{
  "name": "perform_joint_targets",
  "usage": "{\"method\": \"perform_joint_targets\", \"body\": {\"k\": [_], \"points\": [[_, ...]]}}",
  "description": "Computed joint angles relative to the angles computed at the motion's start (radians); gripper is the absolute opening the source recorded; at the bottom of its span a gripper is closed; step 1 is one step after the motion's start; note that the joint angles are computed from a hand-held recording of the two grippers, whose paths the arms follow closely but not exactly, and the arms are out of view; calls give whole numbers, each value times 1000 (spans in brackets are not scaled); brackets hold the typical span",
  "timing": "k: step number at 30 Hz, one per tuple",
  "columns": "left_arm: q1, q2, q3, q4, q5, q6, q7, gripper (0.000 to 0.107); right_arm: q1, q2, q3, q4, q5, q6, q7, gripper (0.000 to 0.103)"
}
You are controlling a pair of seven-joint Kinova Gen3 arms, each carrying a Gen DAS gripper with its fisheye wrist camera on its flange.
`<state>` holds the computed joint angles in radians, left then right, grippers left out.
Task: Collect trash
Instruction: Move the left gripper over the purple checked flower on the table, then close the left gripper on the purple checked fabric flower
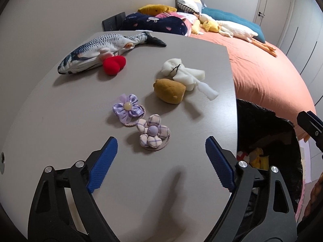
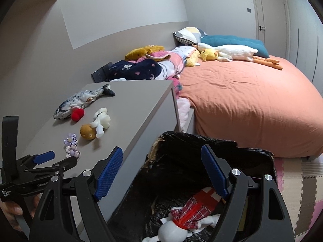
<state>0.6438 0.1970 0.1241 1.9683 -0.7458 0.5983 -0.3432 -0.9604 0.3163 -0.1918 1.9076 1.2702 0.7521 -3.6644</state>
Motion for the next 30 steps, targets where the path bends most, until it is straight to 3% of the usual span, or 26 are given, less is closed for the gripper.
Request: {"method": "perform_joint_targets", "body": {"k": [6,16,20,24,25,30], "points": [[-25,11,-4,-6,36,-17,-55,73,6,20,8,-26,-5,-25,32,81],[-39,47,-27,-32,103,-32,-173,32,3,46,34,-58,-13,-70,72,81],[-14,49,-48,-27,65,-40,-153,28,1,55,44,-70,-18,-87,87,81],[-26,17,-49,-2,70,-78,-152,18,-1,68,54,-89,-25,-111,114,81],[-23,8,-52,2,59,-80,-143,11,-3,72,56,-96,-27,-117,123,81],[-35,-38,-40,23,6,-83,-110,10,-10,90,74,-131,-42,-138,170,81]]}}
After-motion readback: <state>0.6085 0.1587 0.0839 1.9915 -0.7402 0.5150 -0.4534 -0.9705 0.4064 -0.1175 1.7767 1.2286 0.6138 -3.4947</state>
